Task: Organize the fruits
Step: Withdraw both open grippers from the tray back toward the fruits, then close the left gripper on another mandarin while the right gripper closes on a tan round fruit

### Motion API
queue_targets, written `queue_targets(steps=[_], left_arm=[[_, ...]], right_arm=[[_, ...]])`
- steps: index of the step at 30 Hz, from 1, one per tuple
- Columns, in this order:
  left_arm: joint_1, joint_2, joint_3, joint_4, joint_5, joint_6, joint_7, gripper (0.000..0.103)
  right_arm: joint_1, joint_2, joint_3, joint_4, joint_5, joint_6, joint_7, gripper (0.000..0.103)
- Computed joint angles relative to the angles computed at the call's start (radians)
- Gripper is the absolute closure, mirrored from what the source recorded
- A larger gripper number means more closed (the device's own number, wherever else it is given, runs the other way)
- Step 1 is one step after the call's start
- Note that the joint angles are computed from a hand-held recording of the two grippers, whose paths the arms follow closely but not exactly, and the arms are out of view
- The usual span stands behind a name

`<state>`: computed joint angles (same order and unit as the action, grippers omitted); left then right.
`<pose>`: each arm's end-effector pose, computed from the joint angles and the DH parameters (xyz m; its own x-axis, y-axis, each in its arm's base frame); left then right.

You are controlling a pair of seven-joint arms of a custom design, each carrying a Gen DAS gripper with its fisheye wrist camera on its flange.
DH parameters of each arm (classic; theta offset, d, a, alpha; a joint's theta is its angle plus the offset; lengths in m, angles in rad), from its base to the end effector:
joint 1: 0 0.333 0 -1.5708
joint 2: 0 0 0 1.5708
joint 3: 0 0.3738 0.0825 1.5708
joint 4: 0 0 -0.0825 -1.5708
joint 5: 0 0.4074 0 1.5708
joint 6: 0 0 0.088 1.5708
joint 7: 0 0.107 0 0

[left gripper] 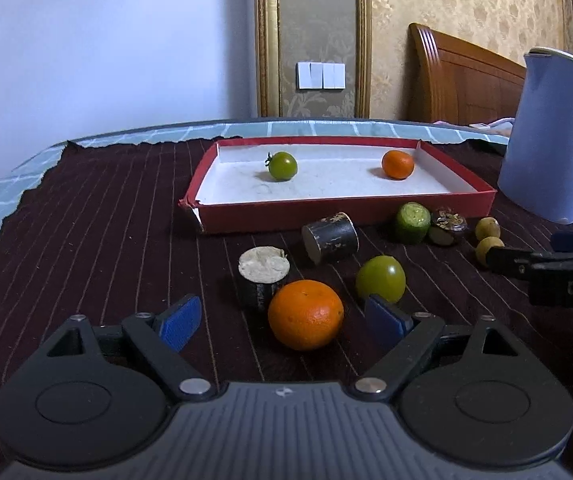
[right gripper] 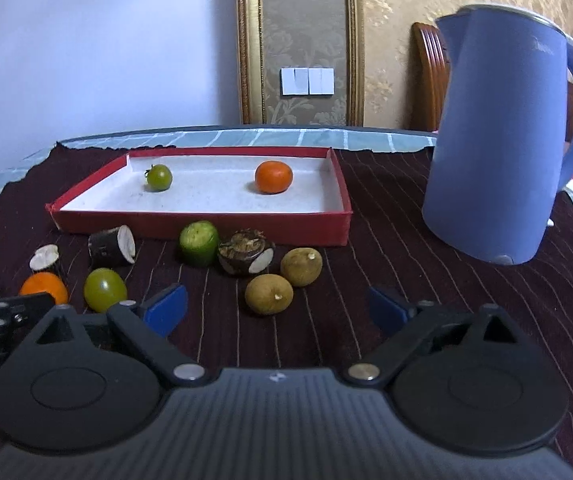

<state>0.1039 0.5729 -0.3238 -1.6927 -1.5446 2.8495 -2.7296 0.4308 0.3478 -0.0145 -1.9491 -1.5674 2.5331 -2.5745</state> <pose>0.7353 -0.0720 0.3325 -0.6131 -0.7898 -0.0156 -0.4206 0.3430 -0.8399 0.6059 0.2807 0.3558 -0.3773 -0.9226 -0.0799 -0.4792 0.2684 -0.8357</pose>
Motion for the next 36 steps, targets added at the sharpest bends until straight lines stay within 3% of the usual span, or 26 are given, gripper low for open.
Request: queue_targets(steps=[6,12,21,23,26,29,36], left_arm=[[0.002,0.017,-0.001,0.012,0.081,-0.016,-0.100,0.014],[0.005,0.033,-0.021,0.017,0.180,0.006,-0.183,0.020],[0.025,0.055,-0.059,0.036,0.262,0.040,-0.255,0.020],[0.025,0.060,-0.061,0.037,0.302,0.042,-0.285,0.020],[0.038,0.065,-0.081,0.038,0.337,0.051,-0.304,0.020],[0.051,0.069,-0.095,0.037,0.370,0.042,-0.321,0.033],[0.088,0.076,-0.146,0.031,0.364,0.072,-0.287,0.044]], right_arm=[[-0.010,-0.002,-0.002,-0.001,-0.012,0.023,0.007,0.009],[-0.023,0.015,-0.007,0.024,0.045,0.053,-0.072,0.015],[-0.029,0.051,-0.033,0.065,0.125,0.117,-0.164,0.036],[-0.031,0.057,-0.039,0.068,0.143,0.139,-0.176,0.049],[-0.037,0.067,-0.050,0.072,0.170,0.180,-0.194,0.057],[-0.027,0.071,-0.064,0.074,0.173,0.188,-0.201,0.060],[-0.014,0.069,-0.076,0.070,0.164,0.185,-0.188,0.070]])
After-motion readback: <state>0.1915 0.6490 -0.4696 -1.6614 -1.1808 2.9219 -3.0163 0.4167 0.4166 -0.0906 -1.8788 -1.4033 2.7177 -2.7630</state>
